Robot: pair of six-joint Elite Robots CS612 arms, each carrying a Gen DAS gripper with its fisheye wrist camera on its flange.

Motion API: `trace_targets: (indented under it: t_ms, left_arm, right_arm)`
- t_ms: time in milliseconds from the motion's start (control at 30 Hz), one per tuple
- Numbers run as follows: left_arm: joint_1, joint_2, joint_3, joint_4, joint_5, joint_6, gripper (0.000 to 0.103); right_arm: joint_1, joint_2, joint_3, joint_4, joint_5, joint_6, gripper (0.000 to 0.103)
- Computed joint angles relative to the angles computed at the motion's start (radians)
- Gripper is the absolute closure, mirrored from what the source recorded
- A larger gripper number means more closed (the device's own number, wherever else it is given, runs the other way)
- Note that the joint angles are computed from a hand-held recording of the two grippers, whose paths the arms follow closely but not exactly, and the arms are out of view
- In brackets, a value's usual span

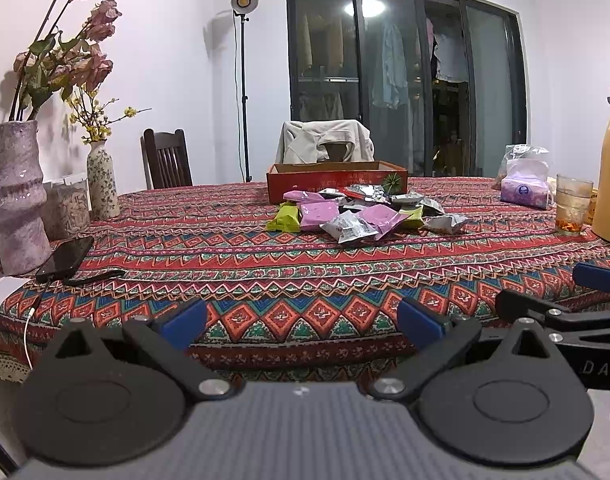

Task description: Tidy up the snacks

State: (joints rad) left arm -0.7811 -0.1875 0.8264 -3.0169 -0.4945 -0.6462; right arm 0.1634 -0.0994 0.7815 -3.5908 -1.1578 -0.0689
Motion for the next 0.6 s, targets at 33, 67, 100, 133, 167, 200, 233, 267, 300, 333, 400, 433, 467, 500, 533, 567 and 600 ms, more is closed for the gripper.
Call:
trace_targets:
  t_ms: [33, 67, 100, 133, 167, 200, 233, 267, 300, 333, 400, 433, 467, 500, 533, 567, 600]
  left_arm:
    - [0.001, 0.000, -0.001, 0.009, -0.001, -0.005, 0.000]
    - [0.002, 0.000, -0.002, 0.015, -0.003, -0.007, 0.000]
    - [0.003, 0.000, -0.003, 0.019, -0.005, -0.007, 0.000]
    - [0.005, 0.000, -0.004, 0.025, -0.007, -0.010, 0.000]
    - [0.007, 0.001, -0.007, 0.033, -0.012, -0.017, 0.000]
    - [0.011, 0.003, -0.010, 0.042, -0.017, -0.027, 0.000]
    - [0.015, 0.002, -0.015, 0.070, -0.028, -0.050, 0.000]
    - [0.021, 0.000, -0.019, 0.102, -0.045, -0.076, 0.000]
    - [0.028, -0.002, -0.023, 0.126, -0.068, -0.098, 0.000]
    - [0.035, 0.000, -0.031, 0.134, -0.096, -0.105, 0.000]
    - [0.045, 0.012, -0.059, 0.142, -0.113, -0.092, 0.000]
    - [0.048, 0.023, -0.084, 0.158, -0.102, -0.093, 0.000]
    - [0.051, 0.034, -0.108, 0.168, -0.091, -0.084, 0.000]
    - [0.055, 0.048, -0.139, 0.168, -0.085, -0.057, 0.000]
    - [0.059, 0.062, -0.169, 0.166, -0.086, -0.028, 0.000]
    - [0.064, 0.081, -0.211, 0.164, -0.088, 0.013, 0.000]
    - [0.070, 0.103, -0.259, 0.167, -0.089, 0.043, 0.000]
  right_arm:
    - [0.000, 0.003, -0.004, 0.003, -0.001, 0.001, 0.000]
    - [0.000, 0.005, -0.010, 0.009, -0.004, 0.003, 0.000]
    - [-0.001, 0.009, -0.016, 0.015, -0.005, 0.006, 0.000]
    - [-0.002, 0.012, -0.021, 0.020, -0.006, 0.009, 0.000]
    - [-0.002, 0.015, -0.028, 0.027, -0.011, 0.012, 0.000]
    - [-0.002, 0.018, -0.036, 0.035, -0.020, 0.015, 0.000]
    - [-0.001, 0.023, -0.047, 0.044, -0.028, 0.015, 0.000]
    - [-0.001, 0.029, -0.061, 0.055, -0.036, 0.012, 0.000]
    - [-0.002, 0.036, -0.077, 0.069, -0.043, 0.007, 0.000]
    - [-0.002, 0.043, -0.094, 0.086, -0.049, 0.005, 0.000]
    - [-0.003, 0.058, -0.135, 0.129, -0.062, 0.004, 0.000]
    - [-0.004, 0.067, -0.158, 0.154, -0.067, 0.004, 0.000]
    - [-0.005, 0.076, -0.182, 0.179, -0.074, 0.003, 0.000]
    - [-0.005, 0.086, -0.208, 0.202, -0.081, 0.000, 0.001]
    - [-0.006, 0.098, -0.240, 0.230, -0.088, -0.003, 0.001]
    - [-0.006, 0.113, -0.278, 0.258, -0.092, -0.005, 0.001]
    - [-0.007, 0.131, -0.322, 0.291, -0.096, -0.009, 0.001]
